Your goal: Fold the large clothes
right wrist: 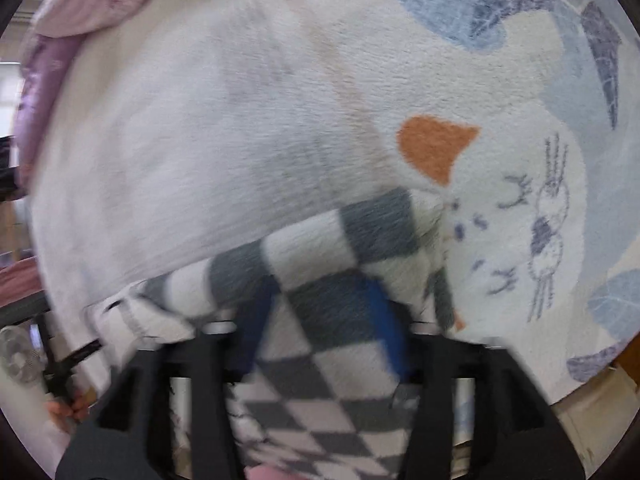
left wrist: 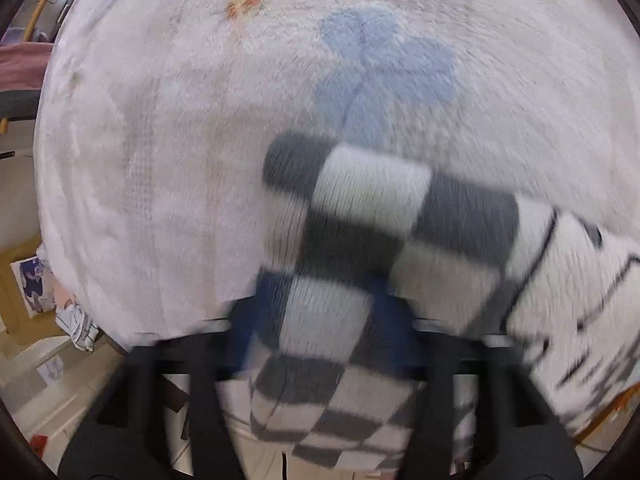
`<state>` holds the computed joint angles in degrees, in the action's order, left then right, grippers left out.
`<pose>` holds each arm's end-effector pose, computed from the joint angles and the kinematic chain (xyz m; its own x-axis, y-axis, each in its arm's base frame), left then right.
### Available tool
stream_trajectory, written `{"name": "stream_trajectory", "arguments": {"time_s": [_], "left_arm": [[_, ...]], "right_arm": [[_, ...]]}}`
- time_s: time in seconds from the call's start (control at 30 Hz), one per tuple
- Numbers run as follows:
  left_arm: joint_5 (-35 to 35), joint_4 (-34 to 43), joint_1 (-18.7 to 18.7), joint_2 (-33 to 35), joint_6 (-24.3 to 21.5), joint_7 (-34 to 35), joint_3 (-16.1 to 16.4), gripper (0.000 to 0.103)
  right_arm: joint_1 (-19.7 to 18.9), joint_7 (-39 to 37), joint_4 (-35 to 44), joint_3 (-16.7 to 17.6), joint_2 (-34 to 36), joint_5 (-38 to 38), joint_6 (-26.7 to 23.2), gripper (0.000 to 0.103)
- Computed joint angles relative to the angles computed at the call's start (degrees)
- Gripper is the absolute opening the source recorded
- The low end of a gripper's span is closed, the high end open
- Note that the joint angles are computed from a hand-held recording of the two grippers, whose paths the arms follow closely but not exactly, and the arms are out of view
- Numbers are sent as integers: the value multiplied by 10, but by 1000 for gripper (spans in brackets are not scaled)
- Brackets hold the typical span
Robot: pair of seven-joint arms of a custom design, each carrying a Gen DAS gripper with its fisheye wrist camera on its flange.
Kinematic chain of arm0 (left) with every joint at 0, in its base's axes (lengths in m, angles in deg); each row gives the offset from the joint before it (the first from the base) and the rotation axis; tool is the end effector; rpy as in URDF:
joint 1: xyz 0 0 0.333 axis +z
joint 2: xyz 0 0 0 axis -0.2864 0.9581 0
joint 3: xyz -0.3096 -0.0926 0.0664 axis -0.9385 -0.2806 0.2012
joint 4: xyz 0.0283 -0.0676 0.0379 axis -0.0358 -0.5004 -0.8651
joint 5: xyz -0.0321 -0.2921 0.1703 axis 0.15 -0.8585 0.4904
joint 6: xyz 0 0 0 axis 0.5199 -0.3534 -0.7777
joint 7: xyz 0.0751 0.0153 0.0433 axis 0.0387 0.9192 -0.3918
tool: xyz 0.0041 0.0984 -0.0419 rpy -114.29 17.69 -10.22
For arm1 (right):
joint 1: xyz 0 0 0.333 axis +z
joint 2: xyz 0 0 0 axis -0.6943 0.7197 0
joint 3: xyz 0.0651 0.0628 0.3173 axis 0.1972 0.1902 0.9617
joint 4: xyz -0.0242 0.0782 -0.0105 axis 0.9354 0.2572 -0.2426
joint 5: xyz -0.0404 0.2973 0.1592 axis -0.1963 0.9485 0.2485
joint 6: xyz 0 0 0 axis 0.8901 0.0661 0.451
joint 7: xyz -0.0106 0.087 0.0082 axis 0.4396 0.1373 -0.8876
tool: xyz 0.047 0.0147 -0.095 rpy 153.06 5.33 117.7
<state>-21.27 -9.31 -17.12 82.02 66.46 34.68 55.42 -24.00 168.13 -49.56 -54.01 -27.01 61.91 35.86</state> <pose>0.4976 -0.0330 0.6107 -0.0619 -0.9729 -0.2230 -0.9808 0.0178 0.1944 0.3959 0.2414 0.5716 -0.5500 -0.7835 -0.2892 -0.8347 0.5272 0.1590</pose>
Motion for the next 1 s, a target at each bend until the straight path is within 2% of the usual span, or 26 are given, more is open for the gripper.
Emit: {"name": "stream_trajectory", "arguments": {"time_s": [0.03,0.07,0.1,0.13,0.23,0.37,0.43,0.53,0.67,0.7,0.73,0.8,0.87,0.9,1.0], "left_arm": [[-11,-1,3,-10,-1,2,2,82],[-31,-13,14,-27,3,14,11,82],[-44,-5,13,-30,1,5,9,82],[-54,-4,15,-36,-1,1,11,82],[-82,-37,28,-78,-6,3,24,82],[-98,-60,21,-110,-8,-14,21,82],[-108,-64,14,-121,-15,-25,18,83],[-116,-72,2,-138,-26,-40,13,84],[-114,-103,-6,-168,-25,-40,18,85],[-113,-109,-9,-174,-25,-43,17,85],[-111,-131,-8,-189,-18,-36,23,85],[-110,-133,-13,-200,-32,-47,18,85],[-106,-141,-16,-211,-38,-44,22,85],[-107,-144,-20,-215,-41,-50,18,85],[-101,-158,-27,-220,-45,-54,17,85]], "right_arm": [[10,-6,17,-20,-6,-30,-42,85],[15,14,53,-21,8,-74,-98,87],[2,16,73,-1,12,-107,-132,87],[-9,5,73,3,4,-110,-137,87],[-16,-27,25,-9,-29,-70,-90,87],[-44,-126,-2,-51,-55,-36,-81,87],[-50,-177,-35,-59,-64,13,-22,87],[-55,-267,-59,-74,-46,80,34,87],[-60,-357,-45,-82,-7,127,32,87],[-60,-390,-45,-86,5,155,25,87],[-61,-415,-40,-85,22,156,9,87],[-63,-465,-9,-81,65,164,-12,89],[-73,-508,-6,-85,67,196,-37,89],[-81,-530,-19,-92,61,235,-49,89],[-100,-562,-66,-104,35,324,-50,89]]}}
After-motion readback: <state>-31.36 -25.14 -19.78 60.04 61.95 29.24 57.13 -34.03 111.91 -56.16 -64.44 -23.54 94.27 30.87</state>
